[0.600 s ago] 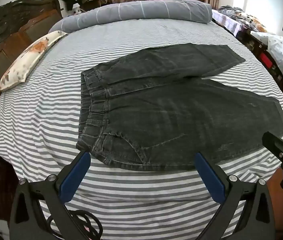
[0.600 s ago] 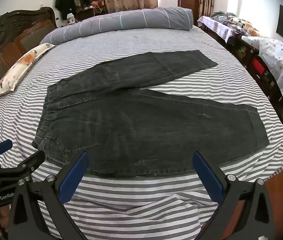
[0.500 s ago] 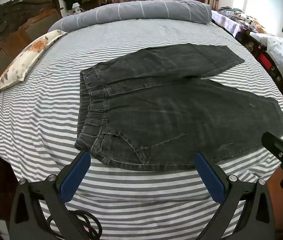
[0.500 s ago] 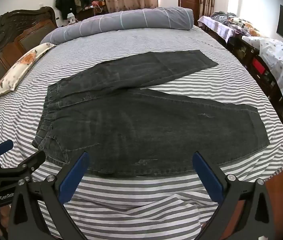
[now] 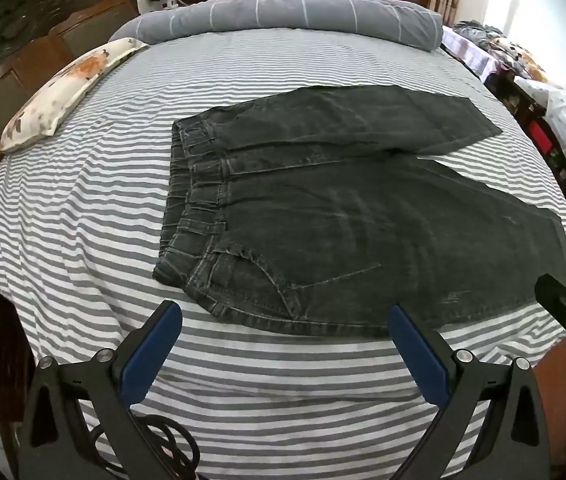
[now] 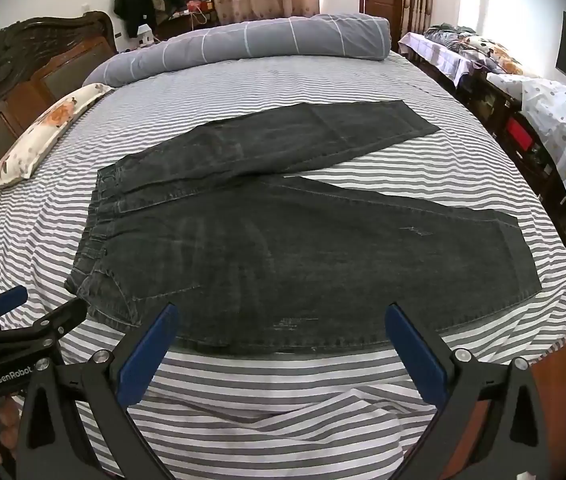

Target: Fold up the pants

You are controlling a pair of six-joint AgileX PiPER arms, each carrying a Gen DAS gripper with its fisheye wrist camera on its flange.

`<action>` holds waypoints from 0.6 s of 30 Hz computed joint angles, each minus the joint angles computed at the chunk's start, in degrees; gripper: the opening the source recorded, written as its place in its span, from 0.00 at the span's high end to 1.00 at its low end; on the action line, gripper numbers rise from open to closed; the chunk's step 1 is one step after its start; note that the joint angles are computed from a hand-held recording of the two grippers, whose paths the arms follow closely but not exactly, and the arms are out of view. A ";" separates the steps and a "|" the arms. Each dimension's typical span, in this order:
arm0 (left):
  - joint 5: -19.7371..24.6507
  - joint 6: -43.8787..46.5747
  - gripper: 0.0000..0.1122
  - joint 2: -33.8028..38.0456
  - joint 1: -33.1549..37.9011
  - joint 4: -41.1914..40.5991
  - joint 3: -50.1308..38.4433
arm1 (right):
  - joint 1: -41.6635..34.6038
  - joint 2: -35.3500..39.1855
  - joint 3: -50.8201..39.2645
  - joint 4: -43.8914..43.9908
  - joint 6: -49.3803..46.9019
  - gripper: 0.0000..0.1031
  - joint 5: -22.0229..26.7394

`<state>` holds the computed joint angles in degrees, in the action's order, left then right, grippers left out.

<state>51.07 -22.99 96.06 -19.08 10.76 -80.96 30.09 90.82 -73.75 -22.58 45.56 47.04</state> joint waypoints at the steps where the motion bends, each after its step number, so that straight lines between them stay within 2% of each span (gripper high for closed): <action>1: 0.14 -0.40 0.09 0.00 -0.09 0.48 -0.02 | -0.03 0.02 -0.03 0.01 -0.06 0.00 0.00; 18: 0.60 -1.57 0.09 0.07 -0.51 2.23 -0.28 | -1.27 1.04 -1.85 2.62 -3.52 0.01 0.16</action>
<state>51.67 -24.56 96.13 -19.59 12.98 -81.23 28.81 91.87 -75.60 -19.96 42.04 47.20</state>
